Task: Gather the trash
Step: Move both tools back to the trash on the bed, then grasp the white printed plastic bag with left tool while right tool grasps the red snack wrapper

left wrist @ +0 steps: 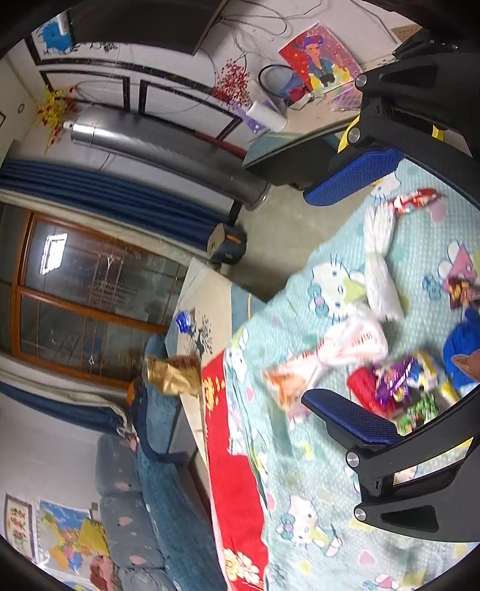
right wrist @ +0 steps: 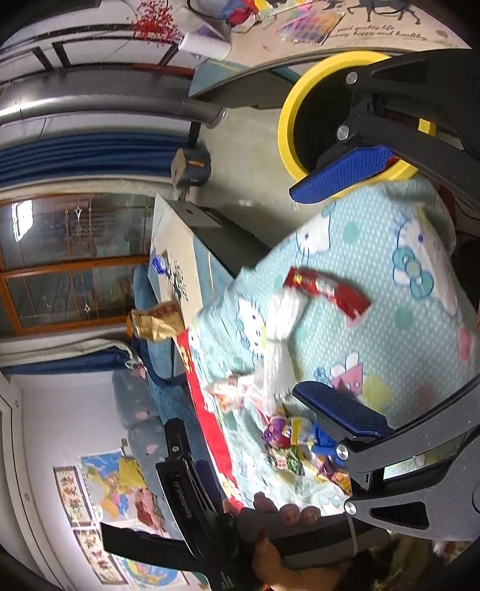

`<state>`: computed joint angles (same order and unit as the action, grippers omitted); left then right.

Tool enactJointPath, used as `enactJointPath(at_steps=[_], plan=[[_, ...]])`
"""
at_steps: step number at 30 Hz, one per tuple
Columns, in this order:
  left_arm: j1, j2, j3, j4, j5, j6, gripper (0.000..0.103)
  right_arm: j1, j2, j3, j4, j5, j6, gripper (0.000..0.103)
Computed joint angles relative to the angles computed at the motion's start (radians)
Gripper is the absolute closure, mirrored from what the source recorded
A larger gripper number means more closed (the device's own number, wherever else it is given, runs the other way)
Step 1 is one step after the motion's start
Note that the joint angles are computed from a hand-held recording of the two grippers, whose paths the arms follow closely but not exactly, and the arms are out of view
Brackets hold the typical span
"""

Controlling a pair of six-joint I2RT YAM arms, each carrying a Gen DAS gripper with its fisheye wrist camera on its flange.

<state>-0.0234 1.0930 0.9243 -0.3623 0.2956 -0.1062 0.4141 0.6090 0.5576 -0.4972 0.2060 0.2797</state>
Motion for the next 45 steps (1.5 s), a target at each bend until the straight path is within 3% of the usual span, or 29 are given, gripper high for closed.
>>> enactJointPath(at_steps=[12,21,25,30,32,35,37,45], plan=[[0.138,0.094,0.037,-0.047,0.052,0.077,0.007,0.073,0.186,0.013,0.098,0.012,0.019,0.014],[0.099,0.335,0.197,-0.120,0.110,0.049,0.008,-0.028,0.329,-0.007,0.176,-0.062,0.028,0.014],[0.067,0.441,0.264,-0.145,0.102,0.027,0.019,-0.075,0.384,-0.018,0.212,-0.095,0.035,0.015],[0.031,0.557,0.334,-0.175,0.061,-0.001,0.025,-0.136,0.484,-0.014,0.241,-0.178,0.041,0.040],[0.022,0.583,0.349,-0.186,0.035,-0.012,0.028,-0.148,0.511,-0.018,0.249,-0.202,0.042,0.060],[0.008,0.602,0.351,-0.185,0.003,-0.008,0.035,-0.154,0.501,-0.035,0.249,-0.196,0.045,0.080],[0.002,0.615,0.353,-0.189,-0.010,-0.007,0.038,-0.173,0.480,-0.044,0.238,-0.225,0.042,0.087],[-0.010,0.623,0.323,-0.164,-0.049,0.004,0.061,-0.215,0.359,-0.076,0.164,-0.258,0.041,0.087]])
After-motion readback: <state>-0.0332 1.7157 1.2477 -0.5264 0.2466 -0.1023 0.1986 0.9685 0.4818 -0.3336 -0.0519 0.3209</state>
